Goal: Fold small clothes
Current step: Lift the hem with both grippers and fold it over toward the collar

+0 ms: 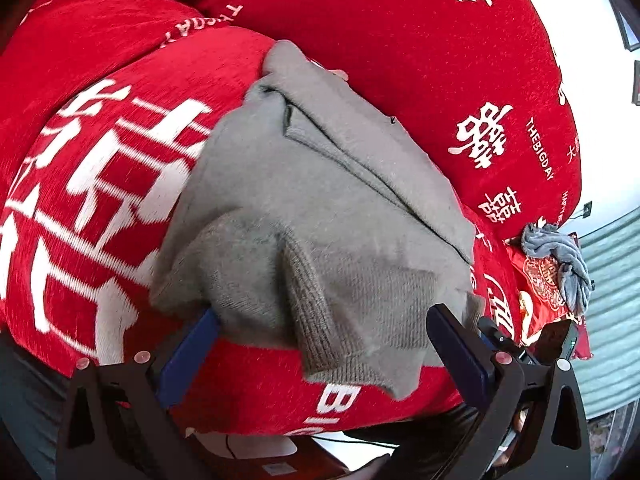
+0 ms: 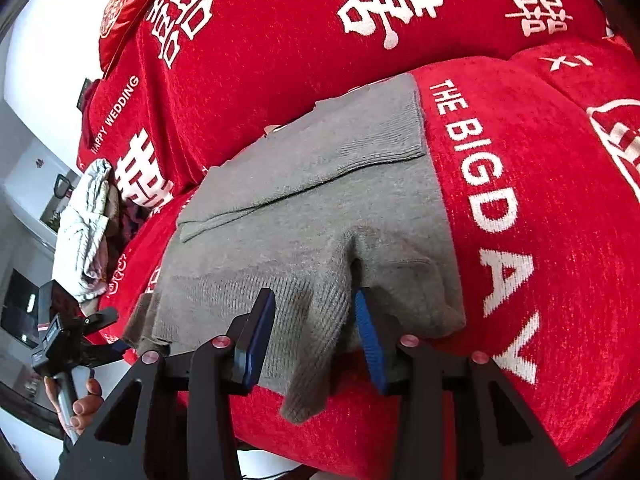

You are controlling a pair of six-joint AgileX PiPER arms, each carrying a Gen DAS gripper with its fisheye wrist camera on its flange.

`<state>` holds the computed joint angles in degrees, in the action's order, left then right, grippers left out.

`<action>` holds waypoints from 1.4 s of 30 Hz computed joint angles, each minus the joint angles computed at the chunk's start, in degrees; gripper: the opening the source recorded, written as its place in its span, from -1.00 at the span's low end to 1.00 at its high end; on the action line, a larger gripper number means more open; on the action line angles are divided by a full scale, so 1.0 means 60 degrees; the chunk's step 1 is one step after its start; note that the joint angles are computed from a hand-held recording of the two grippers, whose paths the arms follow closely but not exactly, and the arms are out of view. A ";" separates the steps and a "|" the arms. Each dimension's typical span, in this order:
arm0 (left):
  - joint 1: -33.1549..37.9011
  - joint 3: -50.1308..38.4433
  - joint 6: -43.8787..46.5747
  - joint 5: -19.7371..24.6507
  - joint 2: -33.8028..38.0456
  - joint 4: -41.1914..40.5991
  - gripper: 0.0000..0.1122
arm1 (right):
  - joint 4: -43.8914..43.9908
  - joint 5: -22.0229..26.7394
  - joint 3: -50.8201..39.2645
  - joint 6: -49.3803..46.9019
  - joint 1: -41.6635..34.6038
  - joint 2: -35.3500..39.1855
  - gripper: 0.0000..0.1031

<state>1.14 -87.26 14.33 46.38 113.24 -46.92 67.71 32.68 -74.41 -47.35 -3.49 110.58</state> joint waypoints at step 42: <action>0.0167 -0.2731 -0.1149 0.2045 0.1932 -0.0016 -0.26 | -0.2173 0.1103 -0.1816 0.2332 0.0093 0.1089 -0.59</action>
